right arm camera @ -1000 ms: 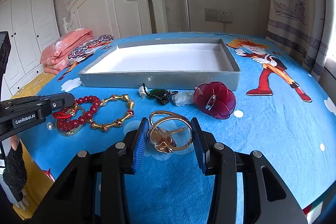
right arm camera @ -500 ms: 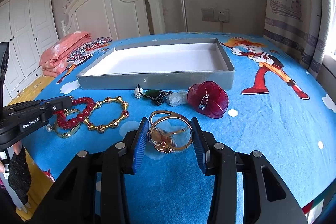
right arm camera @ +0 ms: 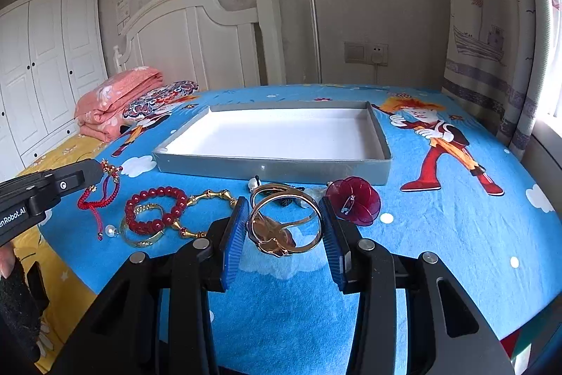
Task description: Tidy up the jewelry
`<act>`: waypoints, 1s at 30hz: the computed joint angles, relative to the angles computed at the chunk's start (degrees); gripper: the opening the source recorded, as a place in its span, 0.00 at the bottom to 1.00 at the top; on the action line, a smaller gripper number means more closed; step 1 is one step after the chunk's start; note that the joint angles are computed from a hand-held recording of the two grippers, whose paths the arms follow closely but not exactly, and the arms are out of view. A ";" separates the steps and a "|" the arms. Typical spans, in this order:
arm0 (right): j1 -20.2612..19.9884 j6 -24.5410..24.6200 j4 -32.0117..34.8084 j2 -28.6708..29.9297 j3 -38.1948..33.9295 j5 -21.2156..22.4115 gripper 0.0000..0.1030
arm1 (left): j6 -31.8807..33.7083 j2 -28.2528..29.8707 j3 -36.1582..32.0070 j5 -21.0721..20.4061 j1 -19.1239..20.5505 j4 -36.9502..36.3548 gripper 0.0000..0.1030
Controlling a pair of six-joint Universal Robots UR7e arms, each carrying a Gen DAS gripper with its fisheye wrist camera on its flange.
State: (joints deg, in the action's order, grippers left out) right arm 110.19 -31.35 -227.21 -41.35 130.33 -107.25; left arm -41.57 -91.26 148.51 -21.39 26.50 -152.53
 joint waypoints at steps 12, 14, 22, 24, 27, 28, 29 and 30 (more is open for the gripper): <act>1.50 -0.99 -0.91 -0.03 -0.61 -2.42 0.39 | 0.09 8.66 1.06 3.72 -0.41 -9.61 0.00; 1.47 -0.87 -0.65 0.16 -0.77 -2.60 0.39 | 1.89 9.65 0.88 3.54 0.37 -12.08 0.00; 0.98 -0.34 0.08 0.01 -0.59 -2.33 0.39 | 6.68 7.47 3.16 -2.15 1.03 -16.27 0.23; 0.79 -0.16 0.27 0.05 -0.48 -2.11 0.39 | 7.99 8.45 3.07 -4.94 1.80 -16.47 0.23; 0.56 -0.08 0.33 0.15 -0.37 -1.99 0.39 | 9.46 11.44 2.03 -7.46 3.99 -16.78 0.28; 0.45 -0.03 0.32 0.10 -0.33 -1.97 0.39 | 9.70 12.37 1.51 -8.45 4.97 -16.81 0.28; 0.37 0.06 0.28 0.10 -0.32 -2.02 0.39 | 9.99 13.15 1.02 -9.48 5.98 -16.80 0.28; 0.22 0.18 0.24 0.05 -0.33 -2.05 0.39 | 9.56 14.03 0.31 -9.55 6.93 -15.49 0.28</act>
